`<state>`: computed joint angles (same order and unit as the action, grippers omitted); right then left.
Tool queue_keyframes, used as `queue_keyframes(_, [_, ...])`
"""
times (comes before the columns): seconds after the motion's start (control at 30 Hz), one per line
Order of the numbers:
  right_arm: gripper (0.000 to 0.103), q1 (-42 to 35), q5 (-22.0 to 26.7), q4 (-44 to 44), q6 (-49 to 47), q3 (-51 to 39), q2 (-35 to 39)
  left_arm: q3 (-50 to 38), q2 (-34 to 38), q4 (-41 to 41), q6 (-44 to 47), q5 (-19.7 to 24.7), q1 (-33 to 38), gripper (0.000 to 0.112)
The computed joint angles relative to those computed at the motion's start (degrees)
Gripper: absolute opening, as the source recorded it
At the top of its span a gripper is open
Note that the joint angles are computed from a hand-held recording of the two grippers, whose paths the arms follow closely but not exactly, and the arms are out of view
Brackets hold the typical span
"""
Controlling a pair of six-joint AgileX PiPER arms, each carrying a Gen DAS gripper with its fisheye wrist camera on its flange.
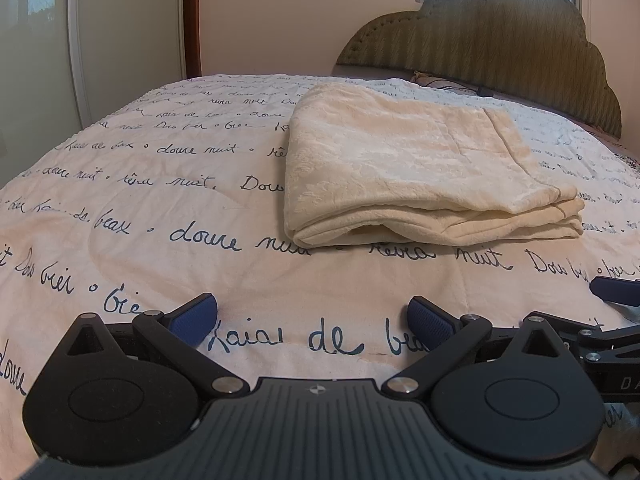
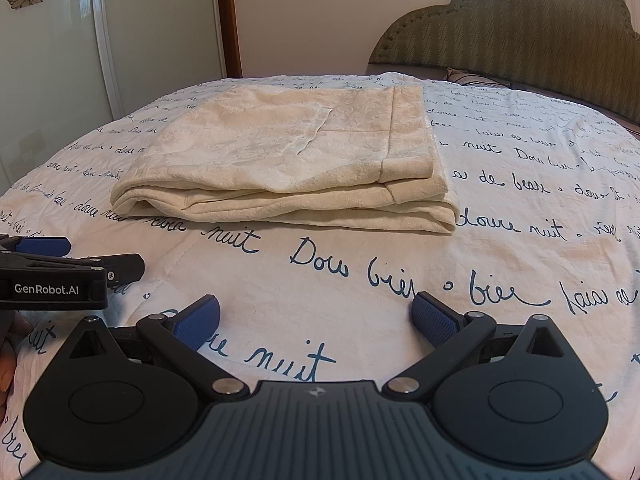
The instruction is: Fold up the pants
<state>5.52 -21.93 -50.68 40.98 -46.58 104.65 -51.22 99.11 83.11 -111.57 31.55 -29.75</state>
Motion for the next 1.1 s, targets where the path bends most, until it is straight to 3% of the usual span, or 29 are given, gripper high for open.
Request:
queue_keyframes(0.67, [0.103, -0.01, 0.36, -0.05, -0.26, -0.08, -0.11, -0.45, 0.27, -1.06, 1.59, 0.35, -0.01, 0.103])
queue_keyframes(0.83, [0.103, 0.97, 2.42, 0.09, -0.55, -0.63, -0.49, -0.75, 0.44, -1.67, 2.41, 0.46, 0.04, 0.103])
queue_keyframes(0.93, [0.103, 1.33, 4.30, -5.57, 8.90, -1.64, -1.91, -1.01, 0.56, -2.08, 2.85, 0.63, -0.04, 0.103])
queue_keyframes(1.0, [0.103, 0.37, 2.33, -9.23, 16.05, -1.84, -2.76, -0.98, 0.53, -2.12, 2.99, 0.58, 0.04, 0.103])
queue_keyframes(1.07, [0.103, 0.46, 2.38, -9.91, 16.73, -2.43, -2.66, -0.93, 0.49, -2.12, 3.03, 0.56, 0.07, 0.103])
queue_keyframes(1.1, [0.103, 1.54, 4.75, -9.09, 15.52, -3.15, -2.15, -0.92, 0.49, -2.11, 2.98, 0.55, 0.05, 0.103])
